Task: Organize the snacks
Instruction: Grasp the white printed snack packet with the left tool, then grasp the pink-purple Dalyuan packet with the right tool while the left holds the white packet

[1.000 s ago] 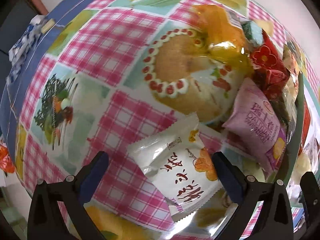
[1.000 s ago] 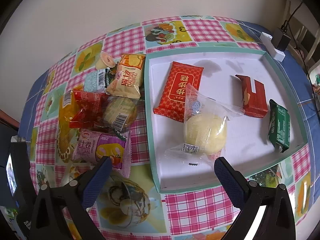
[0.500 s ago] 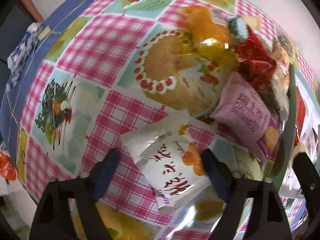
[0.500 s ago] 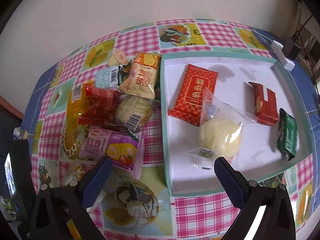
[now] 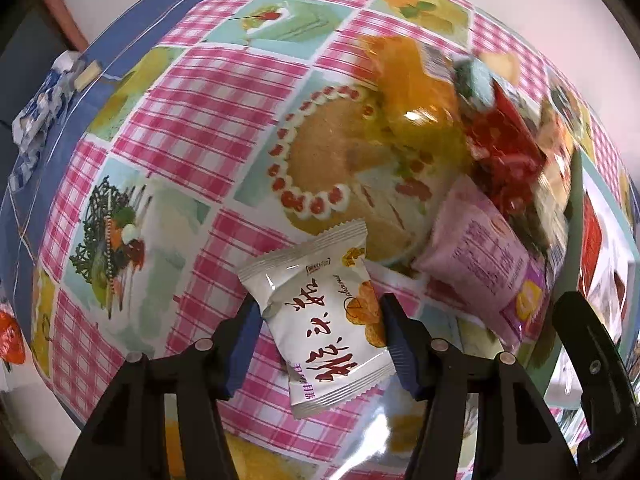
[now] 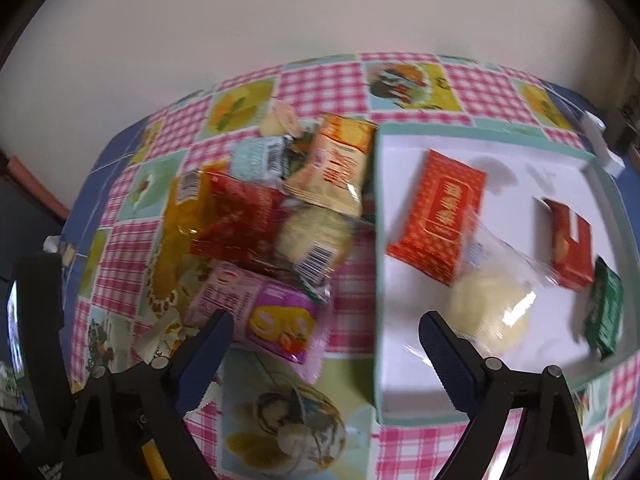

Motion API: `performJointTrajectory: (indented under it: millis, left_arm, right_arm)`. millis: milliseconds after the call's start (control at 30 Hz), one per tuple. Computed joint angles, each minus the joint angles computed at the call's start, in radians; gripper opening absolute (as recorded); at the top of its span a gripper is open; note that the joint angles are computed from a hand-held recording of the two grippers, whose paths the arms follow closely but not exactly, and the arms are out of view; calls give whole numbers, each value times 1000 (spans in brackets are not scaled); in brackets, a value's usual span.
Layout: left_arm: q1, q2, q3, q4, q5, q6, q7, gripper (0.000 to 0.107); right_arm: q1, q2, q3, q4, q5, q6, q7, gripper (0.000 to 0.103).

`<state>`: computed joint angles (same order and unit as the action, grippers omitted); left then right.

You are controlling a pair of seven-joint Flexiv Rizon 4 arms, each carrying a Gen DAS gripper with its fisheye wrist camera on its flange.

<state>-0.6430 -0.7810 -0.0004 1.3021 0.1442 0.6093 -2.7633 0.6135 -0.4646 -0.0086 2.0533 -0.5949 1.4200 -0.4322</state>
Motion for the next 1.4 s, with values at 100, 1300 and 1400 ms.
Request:
performJointTrajectory:
  millis: [100,1300,1400]
  left_arm:
    - [5,22,8,32,-3,10,-28,61]
    - [63,118,-6,165,0,41,-78,61]
    - [66,116,-8,169,-4,52,-75,61]
  right_arm:
    - [-9,-19,12,-18,4,29,-36,92]
    - [-103,-150,205,-218,312,-46,-476,82]
    - [-121,-143,238,-226,340,-105,-501,83]
